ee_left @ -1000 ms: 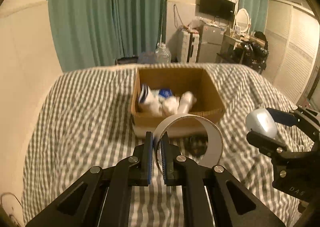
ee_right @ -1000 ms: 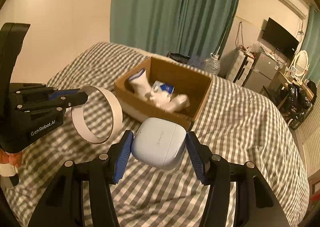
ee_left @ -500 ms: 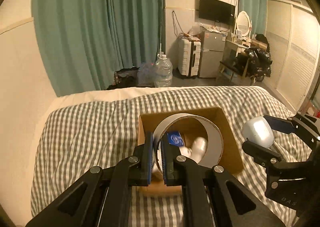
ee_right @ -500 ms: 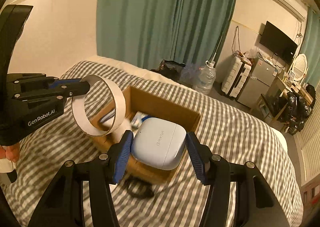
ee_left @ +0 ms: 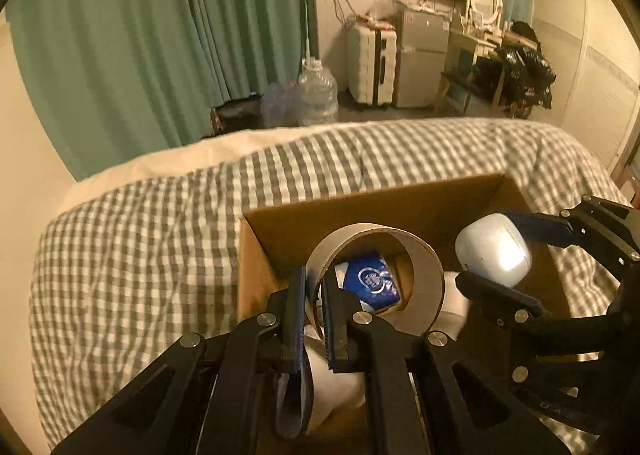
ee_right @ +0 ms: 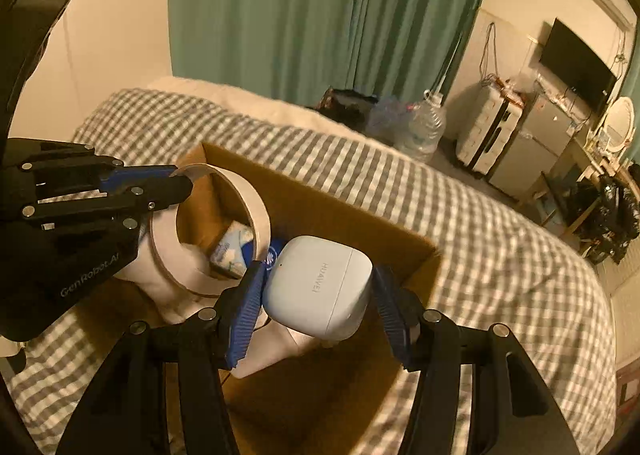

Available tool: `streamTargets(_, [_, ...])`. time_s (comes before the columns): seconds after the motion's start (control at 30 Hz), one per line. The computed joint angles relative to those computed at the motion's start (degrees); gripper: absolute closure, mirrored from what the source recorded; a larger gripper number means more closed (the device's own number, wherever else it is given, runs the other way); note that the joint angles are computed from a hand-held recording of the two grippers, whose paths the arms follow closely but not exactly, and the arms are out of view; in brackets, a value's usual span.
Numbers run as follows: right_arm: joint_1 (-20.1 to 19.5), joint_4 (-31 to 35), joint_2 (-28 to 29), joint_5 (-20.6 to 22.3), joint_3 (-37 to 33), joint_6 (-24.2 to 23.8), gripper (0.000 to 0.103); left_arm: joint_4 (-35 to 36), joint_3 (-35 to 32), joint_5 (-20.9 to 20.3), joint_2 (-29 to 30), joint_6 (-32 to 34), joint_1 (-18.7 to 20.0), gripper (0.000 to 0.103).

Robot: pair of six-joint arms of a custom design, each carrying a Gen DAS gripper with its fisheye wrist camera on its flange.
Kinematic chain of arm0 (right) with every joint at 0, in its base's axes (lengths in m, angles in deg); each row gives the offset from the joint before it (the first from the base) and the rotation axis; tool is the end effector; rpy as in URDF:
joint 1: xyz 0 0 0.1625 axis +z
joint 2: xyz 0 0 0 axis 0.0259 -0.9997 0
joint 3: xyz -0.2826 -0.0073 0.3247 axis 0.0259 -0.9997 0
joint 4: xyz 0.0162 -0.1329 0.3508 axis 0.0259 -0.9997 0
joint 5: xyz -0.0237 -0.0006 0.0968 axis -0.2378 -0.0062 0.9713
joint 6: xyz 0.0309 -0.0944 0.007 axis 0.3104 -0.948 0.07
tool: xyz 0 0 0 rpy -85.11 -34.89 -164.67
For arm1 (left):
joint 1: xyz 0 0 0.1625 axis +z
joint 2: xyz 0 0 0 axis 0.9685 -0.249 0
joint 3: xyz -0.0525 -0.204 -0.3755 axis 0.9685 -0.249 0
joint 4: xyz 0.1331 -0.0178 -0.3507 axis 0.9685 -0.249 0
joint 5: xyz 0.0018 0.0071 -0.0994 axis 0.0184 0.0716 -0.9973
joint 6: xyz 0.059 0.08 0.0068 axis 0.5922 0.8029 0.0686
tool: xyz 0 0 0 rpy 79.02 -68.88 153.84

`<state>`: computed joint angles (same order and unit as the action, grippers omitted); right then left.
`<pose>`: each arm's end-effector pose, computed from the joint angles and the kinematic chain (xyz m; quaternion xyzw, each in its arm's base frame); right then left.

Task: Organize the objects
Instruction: 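Drop the tape roll and earbud case into the box, opening both tools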

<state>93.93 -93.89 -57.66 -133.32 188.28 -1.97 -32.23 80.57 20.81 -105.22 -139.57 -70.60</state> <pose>0.1158 -0.2755 0.3508 0.3593 -0.8467 0.2232 0.3226 -0.4545 -0.2413 0.0203 0.2165 0.8631 -0.2786 0.3613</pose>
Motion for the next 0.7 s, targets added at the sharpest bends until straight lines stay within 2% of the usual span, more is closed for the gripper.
streamTargets(0.1, [-2.6, 0.7, -0.2, 2.4, 0.3, -0.3, 0.049, -1.3, 0.6, -0.3, 0.5, 0.0, 1.0, 0.095])
streamTargets(0.17, [-3.0, -0.3, -1.0, 2.7, 1.2, -1.7, 0.048, -1.9, 1.0, -0.6, 0.5, -0.4, 1.3, 0.095])
streamTargets(0.3, [-3.4, 2.0, -3.9, 4.4, 1.4, -1.4, 0.048, -0.9, -0.3, -1.0, 1.1, -0.4, 0.9, 0.093])
streamTargets(0.37, [-2.4, 2.7, -4.8, 4.3, 0.6, -0.6, 0.037, 0.9, -0.8, -1.5, 0.5, -0.9, 0.2, 0.089])
streamTargets(0.4, [-1.9, 4.3, -6.2, 4.7, 0.3, 0.1, 0.036, 1.7, -1.3, -1.9, 0.3, -0.8, -0.5, 0.088])
streamTargets(0.47, [-0.3, 7.3, -8.7, 4.7, -0.5, 1.6, 0.035, 4.2, -2.1, -1.8, -0.2, -1.7, -1.6, 0.078])
streamTargets(0.6, [5.4, 12.0, -12.4, 1.4, -2.7, 4.2, 0.031, 9.7, -3.7, -1.5, -2.5, -5.0, -4.7, 0.062])
streamTargets(0.67, [8.7, 15.1, -14.1, -0.1, -4.2, 6.4, 0.028, 12.4, -4.4, -1.0, -3.8, -6.9, -6.2, 0.045])
streamTargets(0.7, [10.9, 17.1, -15.2, -1.3, -5.2, 7.9, 0.027, 14.5, -5.1, -0.4, -4.4, -8.3, -7.2, 0.041])
